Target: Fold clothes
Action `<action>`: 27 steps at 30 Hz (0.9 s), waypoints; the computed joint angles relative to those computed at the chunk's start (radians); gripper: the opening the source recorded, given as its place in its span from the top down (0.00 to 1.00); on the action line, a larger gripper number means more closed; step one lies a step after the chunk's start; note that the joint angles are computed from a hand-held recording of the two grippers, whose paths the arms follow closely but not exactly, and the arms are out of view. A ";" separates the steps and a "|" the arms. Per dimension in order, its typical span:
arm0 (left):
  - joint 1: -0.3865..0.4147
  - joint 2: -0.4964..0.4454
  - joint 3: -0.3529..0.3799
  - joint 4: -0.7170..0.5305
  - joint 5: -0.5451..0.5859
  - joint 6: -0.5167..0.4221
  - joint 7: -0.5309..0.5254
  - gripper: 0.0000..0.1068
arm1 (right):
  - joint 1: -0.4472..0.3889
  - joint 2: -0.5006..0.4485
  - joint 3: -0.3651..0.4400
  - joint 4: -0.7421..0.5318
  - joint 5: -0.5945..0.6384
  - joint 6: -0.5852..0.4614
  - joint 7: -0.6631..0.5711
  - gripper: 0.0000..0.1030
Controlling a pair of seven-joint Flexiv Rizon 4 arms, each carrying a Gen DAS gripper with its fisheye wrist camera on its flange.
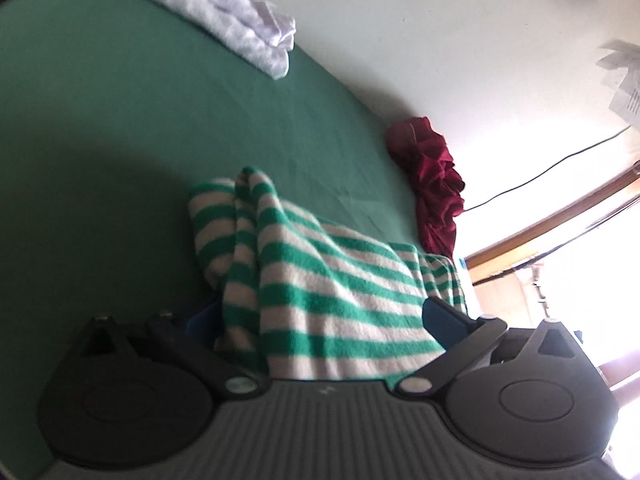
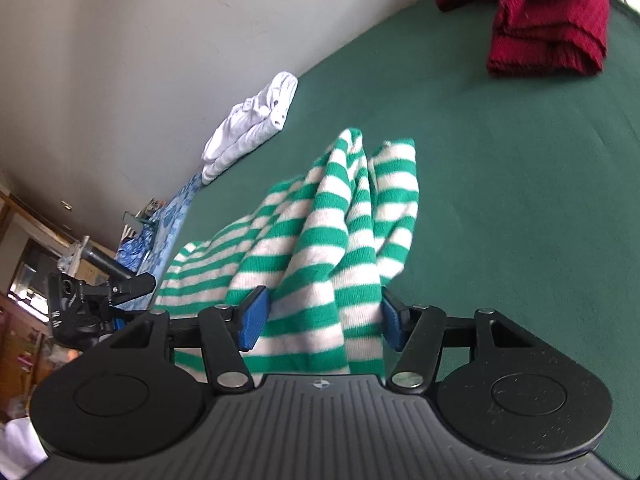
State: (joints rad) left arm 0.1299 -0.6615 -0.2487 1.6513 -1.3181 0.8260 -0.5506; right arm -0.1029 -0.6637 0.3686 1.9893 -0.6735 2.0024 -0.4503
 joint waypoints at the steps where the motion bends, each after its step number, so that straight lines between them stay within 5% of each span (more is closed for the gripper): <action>1: 0.008 0.003 0.000 0.005 0.000 -0.018 -0.004 0.05 | -0.037 -0.008 0.030 0.001 -0.033 -0.003 0.012 0.43; 11: -0.015 -0.032 -0.008 -0.047 0.000 0.008 -0.029 0.07 | -0.108 -0.088 0.123 -0.111 -0.164 -0.089 0.033 0.45; 15: 0.005 -0.024 -0.004 -0.027 0.005 0.014 -0.062 0.42 | -0.242 -0.120 0.269 -0.088 -0.178 -0.151 0.024 0.57; 18: 0.041 -0.029 -0.011 -0.010 -0.032 -0.031 -0.084 0.47 | -0.261 -0.125 0.299 -0.071 -0.126 -0.145 0.011 0.60; 23: -0.004 -0.012 -0.017 -0.005 -0.074 0.034 -0.025 0.22 | -0.219 -0.101 0.293 -0.107 -0.094 -0.234 -0.063 0.59; 25: -0.035 -0.005 -0.014 0.000 -0.092 0.095 0.000 0.26 | -0.212 -0.098 0.299 -0.116 -0.062 -0.259 -0.069 0.63; 27: -0.066 -0.003 0.001 -0.004 -0.069 0.156 -0.035 0.42 | -0.255 -0.119 0.373 -0.136 -0.026 -0.336 -0.060 0.68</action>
State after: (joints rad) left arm 0.0640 -0.6641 -0.2476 1.6472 -1.3867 0.9825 -0.5852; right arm -0.3579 -0.7822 0.7416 1.8533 -0.6995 1.6661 -0.5103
